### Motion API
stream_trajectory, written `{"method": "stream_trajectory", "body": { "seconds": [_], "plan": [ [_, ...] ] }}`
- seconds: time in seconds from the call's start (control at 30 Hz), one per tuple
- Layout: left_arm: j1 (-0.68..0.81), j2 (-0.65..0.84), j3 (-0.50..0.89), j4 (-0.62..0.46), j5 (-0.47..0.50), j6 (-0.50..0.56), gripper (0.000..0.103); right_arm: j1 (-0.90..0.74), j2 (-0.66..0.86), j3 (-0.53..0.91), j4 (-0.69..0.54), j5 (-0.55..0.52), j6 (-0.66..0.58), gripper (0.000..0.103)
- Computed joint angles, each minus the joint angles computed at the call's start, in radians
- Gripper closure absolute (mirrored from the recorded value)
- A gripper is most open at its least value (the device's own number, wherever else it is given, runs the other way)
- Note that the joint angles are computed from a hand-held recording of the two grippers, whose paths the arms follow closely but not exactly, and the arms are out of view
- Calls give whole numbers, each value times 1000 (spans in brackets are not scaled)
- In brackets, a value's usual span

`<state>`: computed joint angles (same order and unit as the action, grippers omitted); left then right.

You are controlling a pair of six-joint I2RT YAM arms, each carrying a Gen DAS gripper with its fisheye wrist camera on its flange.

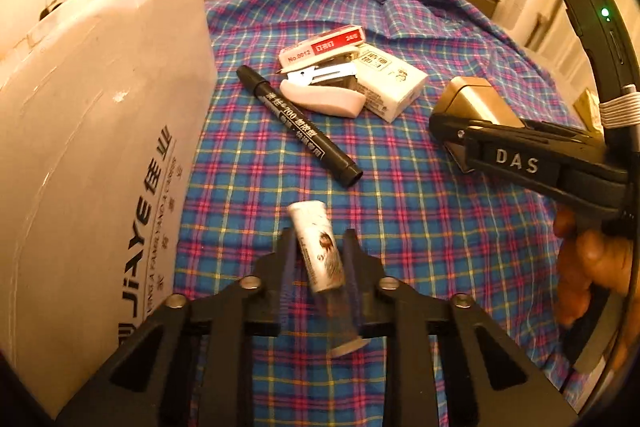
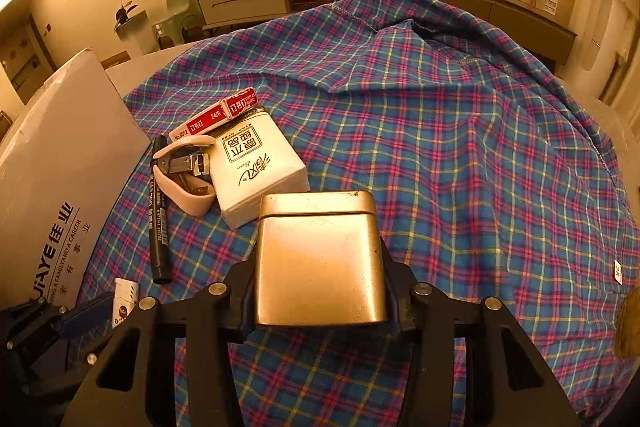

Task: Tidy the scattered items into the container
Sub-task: 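Grasp the small vial with the left tool while the right tool grasps the gold tin, then carry the vial and gold tin over the foam box with both tools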

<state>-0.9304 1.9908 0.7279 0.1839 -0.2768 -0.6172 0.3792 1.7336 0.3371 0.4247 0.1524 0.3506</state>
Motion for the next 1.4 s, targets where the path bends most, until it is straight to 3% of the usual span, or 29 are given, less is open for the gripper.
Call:
{"method": "stream_trajectory", "body": {
  "seconds": [0.43, 0.73, 1.03, 1.4],
  "plan": [
    [-5, -137, -89, 54, 64, 4, 85, 49, -267, -78, -115, -29, 48, 54],
    [-52, -252, -144, 31, 30, -11, 85, 128, -512, -152, -244, -31, 120, 54],
    [-120, -366, -179, -17, -26, -36, 85, 290, -851, -204, -497, 60, 247, 54],
    [-202, -509, -195, -120, -106, -73, 85, 457, -1128, -182, -772, 204, 357, 54]
  ]
}}
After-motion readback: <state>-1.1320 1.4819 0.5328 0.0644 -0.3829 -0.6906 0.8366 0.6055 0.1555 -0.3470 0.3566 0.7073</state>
